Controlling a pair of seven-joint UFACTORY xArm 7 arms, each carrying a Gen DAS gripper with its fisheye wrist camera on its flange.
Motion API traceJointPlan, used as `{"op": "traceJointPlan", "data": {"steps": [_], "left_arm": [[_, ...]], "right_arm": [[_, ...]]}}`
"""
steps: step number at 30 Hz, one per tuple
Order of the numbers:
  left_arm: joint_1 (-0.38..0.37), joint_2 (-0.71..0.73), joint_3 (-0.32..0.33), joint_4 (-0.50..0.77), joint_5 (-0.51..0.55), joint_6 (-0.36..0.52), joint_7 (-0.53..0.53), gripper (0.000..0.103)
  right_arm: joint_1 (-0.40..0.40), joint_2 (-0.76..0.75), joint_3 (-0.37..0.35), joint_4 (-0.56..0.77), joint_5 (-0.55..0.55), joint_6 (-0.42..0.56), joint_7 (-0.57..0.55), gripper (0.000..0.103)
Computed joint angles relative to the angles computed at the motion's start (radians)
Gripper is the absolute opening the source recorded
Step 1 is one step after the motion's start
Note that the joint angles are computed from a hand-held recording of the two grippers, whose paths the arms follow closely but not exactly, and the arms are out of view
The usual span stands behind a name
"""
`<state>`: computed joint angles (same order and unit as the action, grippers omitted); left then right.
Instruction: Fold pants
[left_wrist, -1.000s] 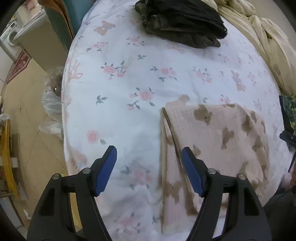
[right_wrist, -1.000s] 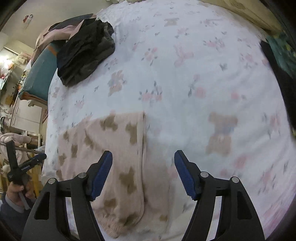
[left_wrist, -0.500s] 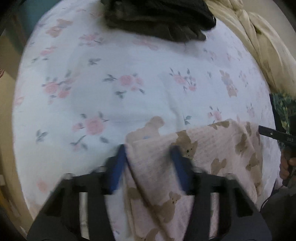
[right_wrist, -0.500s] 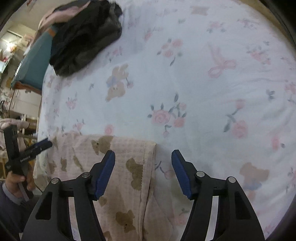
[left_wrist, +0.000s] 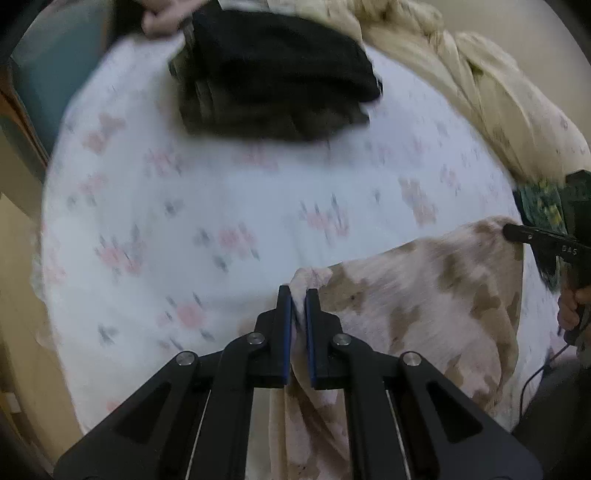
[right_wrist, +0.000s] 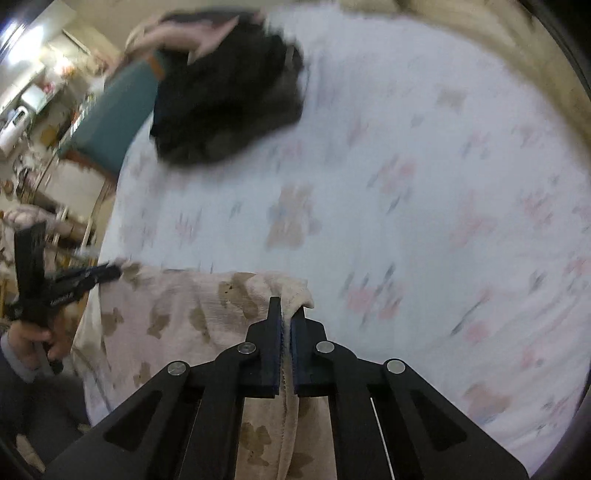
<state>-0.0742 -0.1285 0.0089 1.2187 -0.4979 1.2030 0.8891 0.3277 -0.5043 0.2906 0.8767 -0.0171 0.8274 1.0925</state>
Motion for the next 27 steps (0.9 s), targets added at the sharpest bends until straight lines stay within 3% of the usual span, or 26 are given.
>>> {"op": "traceJointPlan", "data": {"steps": [4,7,12,18,27], "left_arm": [[-0.012,-0.035,-0.004,-0.045,-0.046,-0.125,0.077,0.005],[-0.029,-0.06,-0.002,-0.092,-0.05,-0.154,0.126,0.005],[-0.028,-0.087,0.035,-0.114,-0.073,-0.109,0.212,0.005],[-0.005,-0.146,0.079,-0.131,-0.114,-0.027,0.291,0.005],[0.019,-0.347,0.151,-0.271,-0.025,0.087,0.523,0.005]], "right_arm": [[-0.034,-0.04,0.018,-0.017,-0.067,-0.024,0.019,0.003],[-0.025,-0.019,0.028,-0.001,-0.08,0.021,-0.009,0.003],[0.008,-0.061,0.036,-0.03,-0.08,-0.006,-0.046,0.003],[0.042,-0.11,0.094,-0.015,-0.081,0.06,-0.047,0.003],[0.106,-0.104,0.164,0.042,-0.046,0.212,0.006,0.003]]}}
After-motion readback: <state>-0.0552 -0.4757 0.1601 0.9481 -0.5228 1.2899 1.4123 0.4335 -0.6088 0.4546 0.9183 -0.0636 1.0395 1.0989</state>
